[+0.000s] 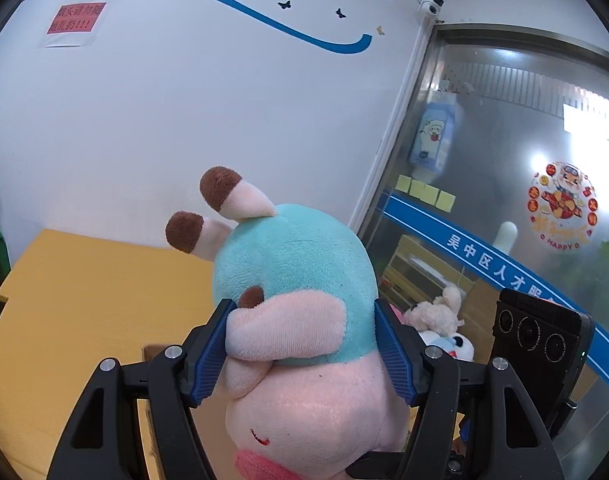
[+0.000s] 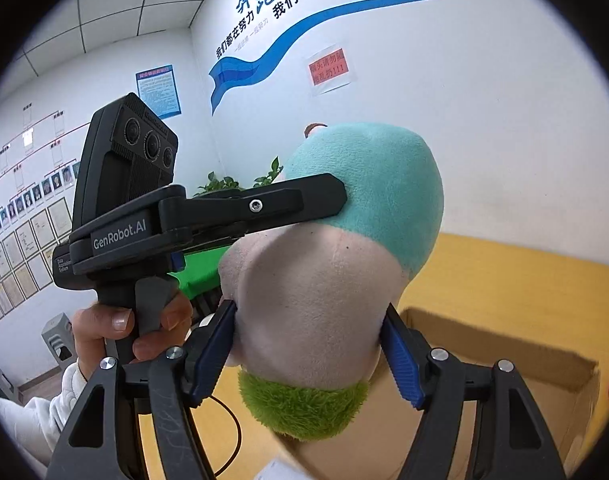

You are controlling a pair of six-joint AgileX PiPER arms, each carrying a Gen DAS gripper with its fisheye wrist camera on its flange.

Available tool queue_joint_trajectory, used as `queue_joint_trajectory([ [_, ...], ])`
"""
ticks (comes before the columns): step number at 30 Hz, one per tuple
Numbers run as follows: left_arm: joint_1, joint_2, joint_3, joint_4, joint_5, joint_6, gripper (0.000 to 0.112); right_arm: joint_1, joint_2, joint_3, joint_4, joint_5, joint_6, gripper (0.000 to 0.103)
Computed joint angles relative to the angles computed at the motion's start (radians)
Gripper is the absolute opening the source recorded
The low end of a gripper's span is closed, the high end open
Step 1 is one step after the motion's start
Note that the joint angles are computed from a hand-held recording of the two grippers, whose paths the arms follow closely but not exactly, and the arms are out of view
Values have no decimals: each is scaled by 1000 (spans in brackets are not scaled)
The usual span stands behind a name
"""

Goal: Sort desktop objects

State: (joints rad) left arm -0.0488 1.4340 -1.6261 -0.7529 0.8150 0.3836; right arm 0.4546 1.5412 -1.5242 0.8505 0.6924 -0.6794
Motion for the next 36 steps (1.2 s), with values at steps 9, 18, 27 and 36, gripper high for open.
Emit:
queue_joint_trajectory([
  [9,87,387,-243,-95,87,6,65,-84,413,-387,9,140,56,70],
  [18,83,760,-364,-28,136,-56,64,-129,808,-573,73,230,106,70],
  [27,75,890,-492,115,220,-228,68,-150,900,-497,168,224,50,70],
  [36,117,558,-132,57,95,-32,70,-115,898,-498,35,170,139,70],
])
